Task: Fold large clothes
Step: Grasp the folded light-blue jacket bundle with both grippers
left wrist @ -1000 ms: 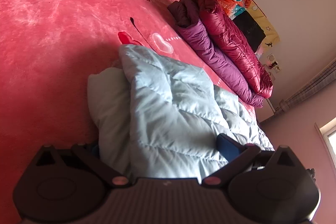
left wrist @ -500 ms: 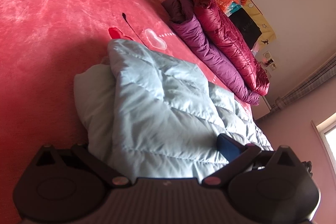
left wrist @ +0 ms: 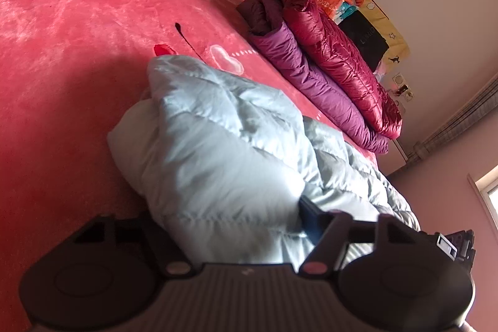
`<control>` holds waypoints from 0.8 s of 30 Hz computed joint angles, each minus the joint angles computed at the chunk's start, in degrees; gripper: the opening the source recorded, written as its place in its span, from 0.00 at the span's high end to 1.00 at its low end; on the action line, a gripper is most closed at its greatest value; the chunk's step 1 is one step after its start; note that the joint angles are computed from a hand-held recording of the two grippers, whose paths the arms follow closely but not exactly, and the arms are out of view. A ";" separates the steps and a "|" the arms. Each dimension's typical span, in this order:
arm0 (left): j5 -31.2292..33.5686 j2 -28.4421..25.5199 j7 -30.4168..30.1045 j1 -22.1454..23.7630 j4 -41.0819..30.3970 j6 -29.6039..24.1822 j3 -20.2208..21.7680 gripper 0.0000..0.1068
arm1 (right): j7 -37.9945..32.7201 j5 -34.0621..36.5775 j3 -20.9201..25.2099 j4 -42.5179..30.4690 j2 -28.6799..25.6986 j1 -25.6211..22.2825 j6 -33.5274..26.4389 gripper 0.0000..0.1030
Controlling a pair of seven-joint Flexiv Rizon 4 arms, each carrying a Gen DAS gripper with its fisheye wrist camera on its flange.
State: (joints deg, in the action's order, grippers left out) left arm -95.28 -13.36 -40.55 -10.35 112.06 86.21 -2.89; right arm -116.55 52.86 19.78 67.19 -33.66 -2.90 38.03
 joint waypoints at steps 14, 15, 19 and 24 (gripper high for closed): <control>3.16 2.66 -1.98 -5.71 1.99 9.76 0.10 0.77 | 2.98 -19.32 -4.69 16.63 11.41 10.48 21.04 0.60; 5.42 3.13 -4.20 -5.73 2.90 10.15 0.07 0.78 | 3.37 -22.52 -5.28 19.07 12.63 11.97 23.94 0.60; 22.75 5.67 -21.19 -4.69 8.31 9.85 1.03 0.79 | 4.68 -28.29 -5.09 25.17 15.83 12.99 30.20 0.62; 51.00 8.74 -46.74 -6.94 12.43 6.66 9.19 0.80 | 5.59 -29.73 -4.25 28.32 17.88 11.72 32.45 0.64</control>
